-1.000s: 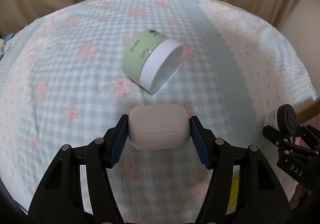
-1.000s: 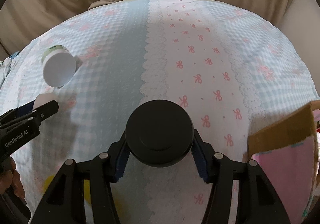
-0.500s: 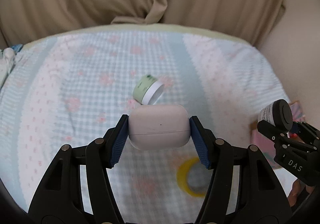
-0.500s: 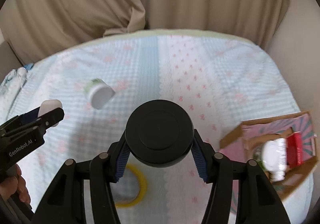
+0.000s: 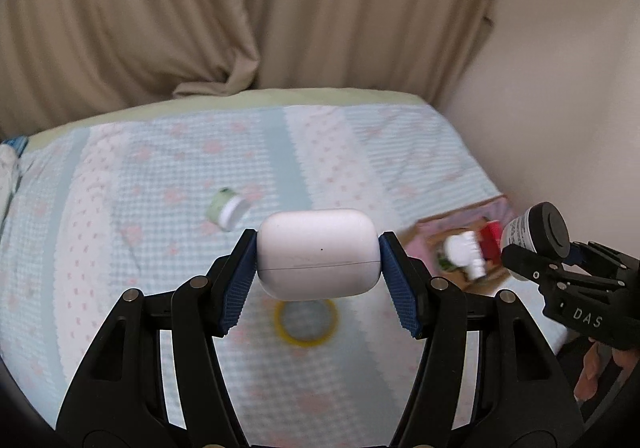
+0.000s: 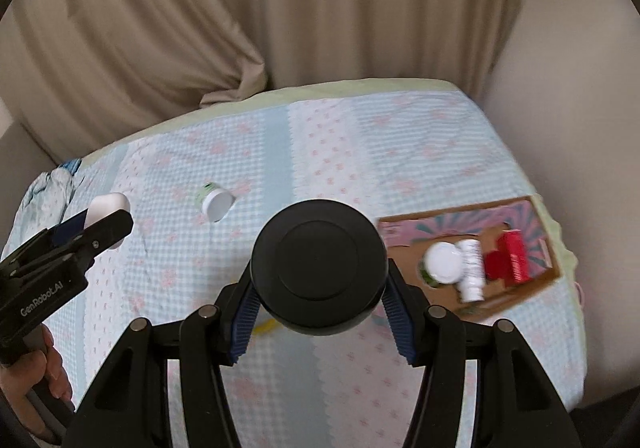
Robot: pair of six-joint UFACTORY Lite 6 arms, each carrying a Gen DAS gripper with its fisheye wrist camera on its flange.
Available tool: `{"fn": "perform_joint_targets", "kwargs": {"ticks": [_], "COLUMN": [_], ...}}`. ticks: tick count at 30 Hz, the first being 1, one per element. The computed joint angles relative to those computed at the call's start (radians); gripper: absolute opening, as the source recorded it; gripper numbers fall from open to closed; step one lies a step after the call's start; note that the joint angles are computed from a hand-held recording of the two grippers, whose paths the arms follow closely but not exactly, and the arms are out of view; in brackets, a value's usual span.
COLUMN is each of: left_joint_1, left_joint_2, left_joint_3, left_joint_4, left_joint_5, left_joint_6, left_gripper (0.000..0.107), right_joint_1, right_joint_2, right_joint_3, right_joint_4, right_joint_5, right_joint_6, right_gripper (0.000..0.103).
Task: Organize rigid objects
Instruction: 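Carry the earbud case and black-lidded jar over the cardboard box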
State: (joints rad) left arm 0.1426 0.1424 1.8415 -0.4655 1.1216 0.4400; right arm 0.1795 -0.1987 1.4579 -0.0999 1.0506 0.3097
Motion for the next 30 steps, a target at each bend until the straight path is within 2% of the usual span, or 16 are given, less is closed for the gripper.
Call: {"fn": "perform_joint_targets", "kwargs": {"ticks": [4,8,12,16,23,30], "left_joint_1": [-0.155,-0.347,-0.559,-0.729,-0.901,-0.957], "left_joint_2": [-0.045,-0.054,-0.001,0.096,0.340,0.575], "left_joint_3": [0.022,0.058,0.124,0.200,0.433,0.611], "left_joint_4": [0.070,0.202,0.353,0.473,0.594,0.620], "left_joint_5": [-0.002,-0.023,-0.031,-0.040,-0.002,0.018], "left_joint_6": [-0.156,-0.374,-0.636,-0.832,-1.030,-1.120], "left_gripper": [0.057,0.057,0.057,0.057,0.058,0.057], "right_joint_1": [-0.205,-0.502,-0.765,-0.944,-1.056,-1.030], "right_joint_2": [-0.038,-0.020,0.068,0.204,0.467,0.708], "right_joint_3": [0.044,0.110,0.198,0.311,0.506,0.692], "right_joint_4": [0.107,0.290,0.426,0.504,0.529,0.491], "right_joint_5": [0.077,0.154,0.224,0.268,0.297,0.290], "right_joint_6": [-0.185,-0.465,-0.745,-0.932,-1.080,-1.096], "right_gripper": [0.053,0.053,0.053,0.053,0.053,0.053]}}
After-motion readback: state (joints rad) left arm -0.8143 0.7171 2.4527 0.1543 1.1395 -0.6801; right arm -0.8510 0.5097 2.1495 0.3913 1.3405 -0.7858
